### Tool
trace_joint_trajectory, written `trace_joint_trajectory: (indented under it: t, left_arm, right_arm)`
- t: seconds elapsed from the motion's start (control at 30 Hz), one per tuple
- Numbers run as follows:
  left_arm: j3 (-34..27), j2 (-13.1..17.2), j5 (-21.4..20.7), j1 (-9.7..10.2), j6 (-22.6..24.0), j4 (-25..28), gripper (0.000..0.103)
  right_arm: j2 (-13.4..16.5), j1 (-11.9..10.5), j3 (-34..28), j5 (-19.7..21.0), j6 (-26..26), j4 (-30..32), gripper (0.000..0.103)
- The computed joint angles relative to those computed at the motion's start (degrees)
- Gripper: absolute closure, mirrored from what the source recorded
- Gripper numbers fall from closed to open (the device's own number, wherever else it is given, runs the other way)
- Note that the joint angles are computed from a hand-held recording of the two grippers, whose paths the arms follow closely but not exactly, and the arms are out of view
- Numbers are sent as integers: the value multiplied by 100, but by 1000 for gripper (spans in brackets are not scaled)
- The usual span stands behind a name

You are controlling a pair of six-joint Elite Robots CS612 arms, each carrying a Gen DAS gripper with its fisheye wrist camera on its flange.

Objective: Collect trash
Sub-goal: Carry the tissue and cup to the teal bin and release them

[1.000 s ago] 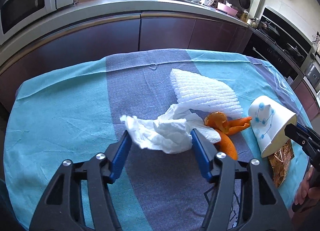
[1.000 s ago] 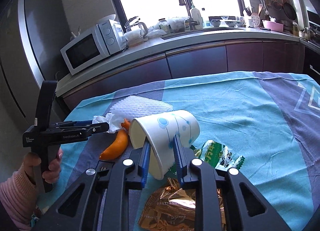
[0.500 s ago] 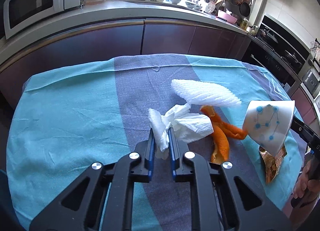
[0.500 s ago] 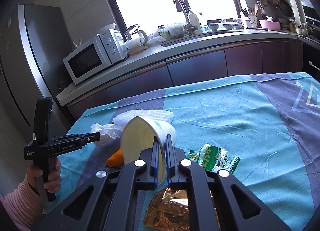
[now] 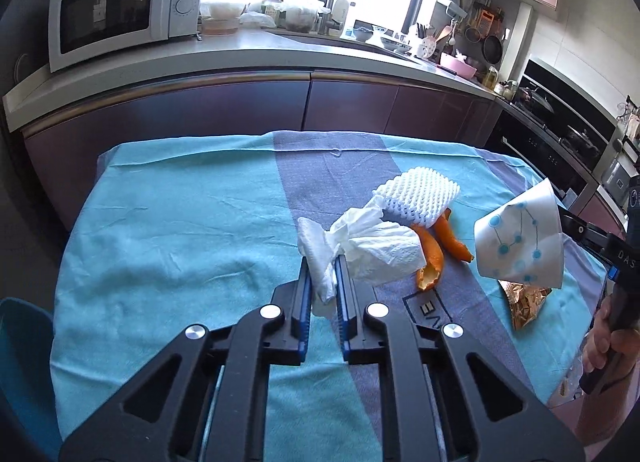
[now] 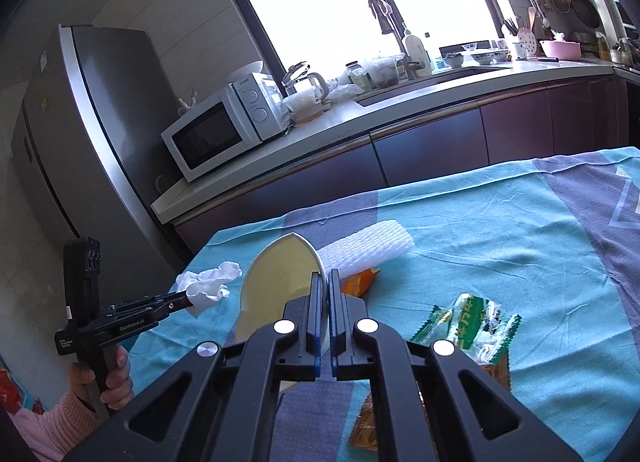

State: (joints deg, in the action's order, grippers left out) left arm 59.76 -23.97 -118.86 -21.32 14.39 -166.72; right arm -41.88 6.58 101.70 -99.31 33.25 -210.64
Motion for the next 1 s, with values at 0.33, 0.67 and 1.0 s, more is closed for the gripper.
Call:
trace_joint_trajectory:
  t: [0.33, 0.67, 1.0]
  left_arm:
    - [508, -211, 0, 255, -335, -628, 91]
    - [850, -336, 129, 505, -632, -1131, 91]
    - [1044, -403, 483, 735, -963, -1466, 91]
  right_arm:
    - [241, 31, -449, 956, 26, -26, 101]
    - [599, 118, -1245, 1991, -50, 413, 101]
    - [904, 242, -2094, 2738, -298, 1084, 101]
